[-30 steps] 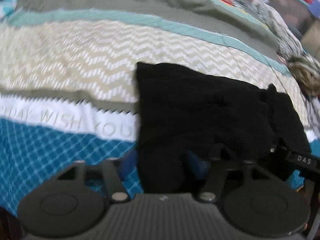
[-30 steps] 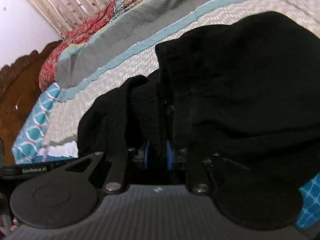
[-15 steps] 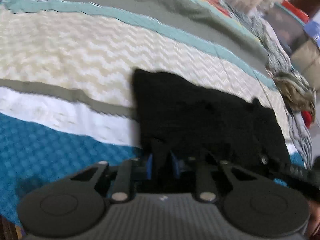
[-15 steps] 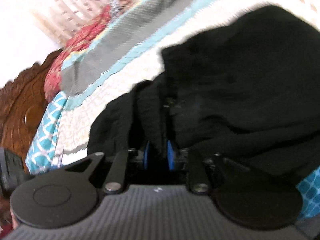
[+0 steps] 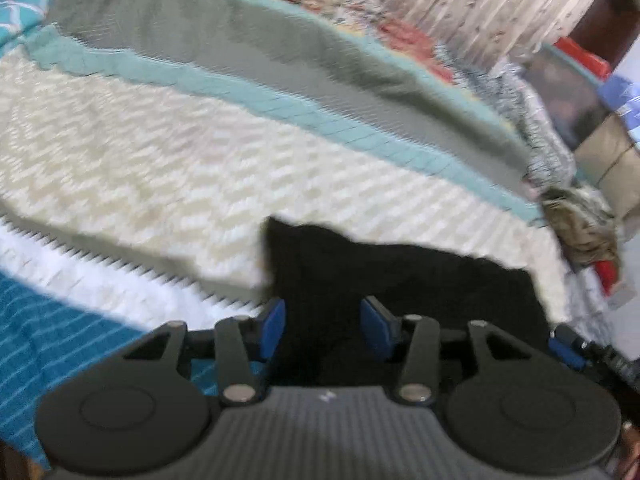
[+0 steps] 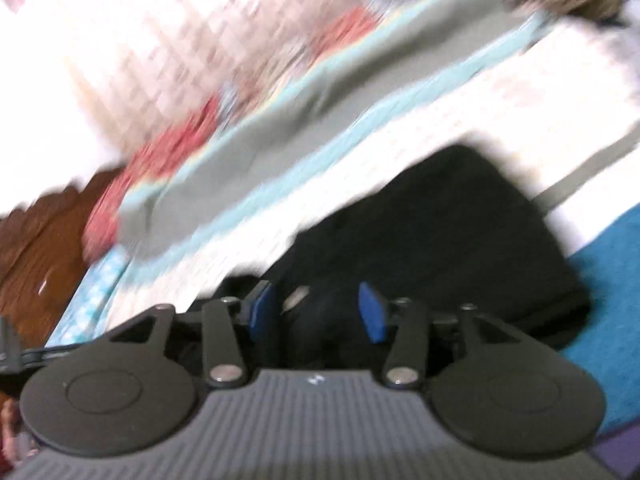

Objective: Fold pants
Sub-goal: 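Open both grippers and release the folded black pants onto the bed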

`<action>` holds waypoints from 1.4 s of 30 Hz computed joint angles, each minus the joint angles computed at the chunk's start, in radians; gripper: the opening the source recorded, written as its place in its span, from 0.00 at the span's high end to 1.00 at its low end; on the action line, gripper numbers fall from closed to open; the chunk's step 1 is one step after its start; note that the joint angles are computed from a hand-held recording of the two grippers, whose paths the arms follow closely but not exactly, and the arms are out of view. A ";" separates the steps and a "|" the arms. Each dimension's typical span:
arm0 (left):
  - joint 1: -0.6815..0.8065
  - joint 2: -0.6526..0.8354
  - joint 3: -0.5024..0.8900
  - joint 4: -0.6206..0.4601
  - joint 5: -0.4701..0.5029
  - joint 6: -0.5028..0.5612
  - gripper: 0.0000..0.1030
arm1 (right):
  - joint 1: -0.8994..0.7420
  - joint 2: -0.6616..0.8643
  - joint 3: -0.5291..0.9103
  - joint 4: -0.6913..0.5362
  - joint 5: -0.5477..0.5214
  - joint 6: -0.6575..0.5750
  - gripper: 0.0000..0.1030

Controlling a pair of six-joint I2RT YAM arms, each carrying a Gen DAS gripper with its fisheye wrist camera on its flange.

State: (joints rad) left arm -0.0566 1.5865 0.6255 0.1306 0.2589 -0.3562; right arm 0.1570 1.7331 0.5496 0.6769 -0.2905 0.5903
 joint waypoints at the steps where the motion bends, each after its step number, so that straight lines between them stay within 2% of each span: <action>1: -0.023 0.029 0.032 0.003 0.004 -0.011 0.59 | -0.037 -0.010 -0.020 0.011 0.014 0.011 0.48; 5: -0.143 0.182 0.159 0.040 -0.001 -0.023 0.60 | -0.142 0.015 -0.067 0.060 0.020 0.060 0.45; 8: -0.208 0.317 0.281 0.013 0.016 -0.031 0.60 | -0.194 0.072 -0.066 0.101 -0.017 0.084 0.32; 11: -0.272 0.479 0.427 -0.065 -0.104 -0.009 0.55 | -0.193 0.139 -0.020 0.113 -0.057 0.119 0.31; 13: -0.284 0.527 0.435 -0.025 -0.131 -0.025 0.54 | -0.206 0.168 0.004 0.096 -0.083 0.106 0.30; 17: -0.316 0.509 0.465 -0.104 -0.196 -0.001 0.54 | -0.189 0.188 0.017 0.086 -0.086 0.094 0.30; 18: -0.312 0.508 0.473 -0.120 -0.192 -0.008 0.54 | -0.183 0.164 0.014 0.053 -0.093 0.069 0.48; 19: -0.305 0.506 0.477 -0.129 -0.184 -0.012 0.54 | -0.179 0.150 0.031 0.001 -0.114 0.044 0.79; 21: -0.299 0.482 0.479 -0.156 -0.169 -0.028 0.53 | -0.161 0.105 0.027 -0.029 -0.096 0.044 0.81; 23: -0.287 0.438 0.464 -0.179 -0.141 -0.043 0.49 | -0.147 0.031 -0.001 -0.018 -0.100 0.040 0.82; 27: -0.232 0.307 0.359 -0.112 -0.070 -0.078 0.42 | -0.056 -0.153 -0.012 -0.083 -0.063 -0.052 0.83; 28: -0.213 0.275 0.337 -0.104 -0.049 -0.083 0.36 | -0.017 -0.190 -0.003 -0.106 -0.046 -0.078 0.83; 31: -0.143 0.188 0.278 -0.081 0.040 -0.094 0.09 | 0.089 -0.226 0.042 -0.162 -0.023 -0.120 0.83; 34: -0.057 0.093 0.196 -0.037 0.133 -0.069 0.08 | 0.197 -0.216 0.105 -0.219 -0.014 -0.166 0.83; 37: 0.032 0.016 0.121 -0.004 0.186 -0.053 0.06 | 0.291 -0.161 0.193 -0.276 -0.010 -0.235 0.83; 42: 0.160 0.022 0.050 0.024 0.242 -0.049 0.05 | 0.427 -0.032 0.333 -0.401 -0.014 -0.338 0.83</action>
State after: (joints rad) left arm 0.1031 1.6081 0.6757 0.1542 0.5007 -0.4050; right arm 0.5843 1.7013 0.8826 0.2762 -0.3048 0.2523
